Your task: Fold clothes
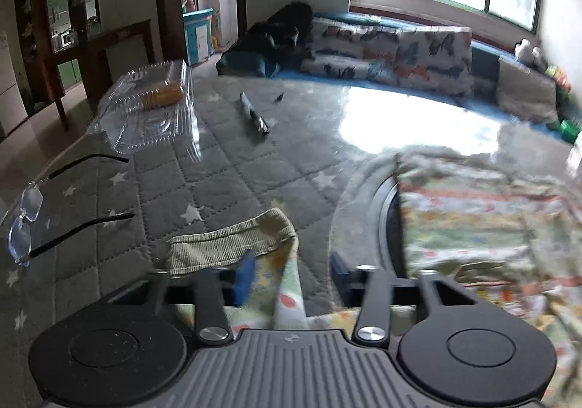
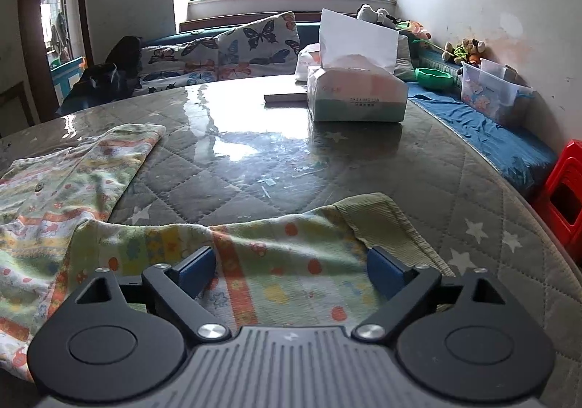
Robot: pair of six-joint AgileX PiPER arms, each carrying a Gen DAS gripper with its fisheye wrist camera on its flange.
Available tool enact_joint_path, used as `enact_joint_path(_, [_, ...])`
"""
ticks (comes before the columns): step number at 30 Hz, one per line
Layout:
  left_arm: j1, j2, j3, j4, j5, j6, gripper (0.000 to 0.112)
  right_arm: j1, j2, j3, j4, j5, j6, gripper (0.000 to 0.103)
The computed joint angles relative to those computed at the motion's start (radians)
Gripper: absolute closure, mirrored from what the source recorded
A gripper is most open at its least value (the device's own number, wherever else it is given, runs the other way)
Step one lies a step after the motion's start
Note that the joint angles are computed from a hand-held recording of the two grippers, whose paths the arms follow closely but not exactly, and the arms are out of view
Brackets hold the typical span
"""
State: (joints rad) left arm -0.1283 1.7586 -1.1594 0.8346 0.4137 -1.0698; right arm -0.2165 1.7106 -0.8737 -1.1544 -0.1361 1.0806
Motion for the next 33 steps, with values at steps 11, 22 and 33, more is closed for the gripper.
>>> enact_joint_path(11, [0.072, -0.154, 0.193, 0.305, -0.061, -0.369, 0.110, 0.001, 0.005, -0.006, -0.035, -0.001, 0.030, 0.006])
enact_joint_path(22, [0.239, -0.402, 0.523, 0.251, -0.112, -0.452, 0.106, 0.007, 0.006, -0.004, 0.003, 0.006, -0.008, 0.006])
enact_joint_path(33, [0.197, -0.398, 0.455, 0.205, -0.097, -0.319, 0.101, 0.009, 0.014, -0.017, -0.035, 0.010, 0.030, 0.005])
